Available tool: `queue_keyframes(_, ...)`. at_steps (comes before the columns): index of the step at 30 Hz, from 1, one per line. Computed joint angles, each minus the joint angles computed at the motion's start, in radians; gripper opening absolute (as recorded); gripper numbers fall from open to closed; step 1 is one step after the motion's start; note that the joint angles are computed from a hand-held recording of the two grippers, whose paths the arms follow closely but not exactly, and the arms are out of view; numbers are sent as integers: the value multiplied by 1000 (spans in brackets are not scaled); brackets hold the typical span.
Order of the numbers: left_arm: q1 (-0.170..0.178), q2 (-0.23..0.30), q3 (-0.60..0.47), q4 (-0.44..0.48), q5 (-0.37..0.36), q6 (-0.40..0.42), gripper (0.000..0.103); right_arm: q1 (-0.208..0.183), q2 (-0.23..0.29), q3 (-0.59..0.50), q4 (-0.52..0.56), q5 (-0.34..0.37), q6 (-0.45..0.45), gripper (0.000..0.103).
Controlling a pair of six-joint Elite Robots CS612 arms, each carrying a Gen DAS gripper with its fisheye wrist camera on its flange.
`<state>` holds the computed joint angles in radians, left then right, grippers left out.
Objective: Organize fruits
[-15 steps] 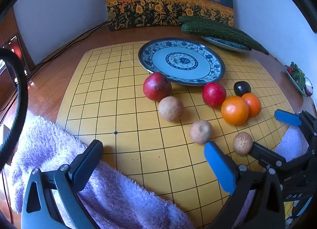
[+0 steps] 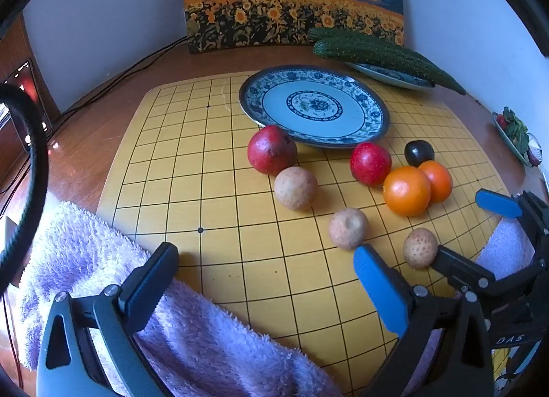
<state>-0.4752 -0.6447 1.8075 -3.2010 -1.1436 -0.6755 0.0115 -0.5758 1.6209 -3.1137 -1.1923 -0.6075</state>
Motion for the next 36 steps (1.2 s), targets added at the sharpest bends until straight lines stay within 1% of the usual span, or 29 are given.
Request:
queue_keyframes(5,-6,-3,8,-5,4,-4,103,0,0,0,0,0,0,103)
queue_keyframes(6,5,2,-3,2,-6,3,103,0,0,0,0,0,0,103)
queue_keyframes(15,6,2,-4,5,-9,4,103,0,0,0,1,0,2,103)
queue_keyframes(22,5,-5,-10,45,-6,-34,102,0,1,-4,10,4,-9,103)
queue_keyframes(25,3,-9,-7,51,-9,-48,99,-3,0,-3,17,11,-22,103)
queue_keyframes(29,6,-16,0,19,-43,-80,92,-2,-4,-2,28,11,-36,103)
queue_keyframes(31,6,-17,-2,12,-59,-89,90,-4,-5,-2,32,14,-42,101)
queue_keyframes(34,3,-16,-13,21,-60,-84,85,-8,-7,-3,35,24,-53,94)
queue_keyframes(36,-1,-16,-20,32,-52,-77,82,-10,-7,-4,31,28,-49,86)
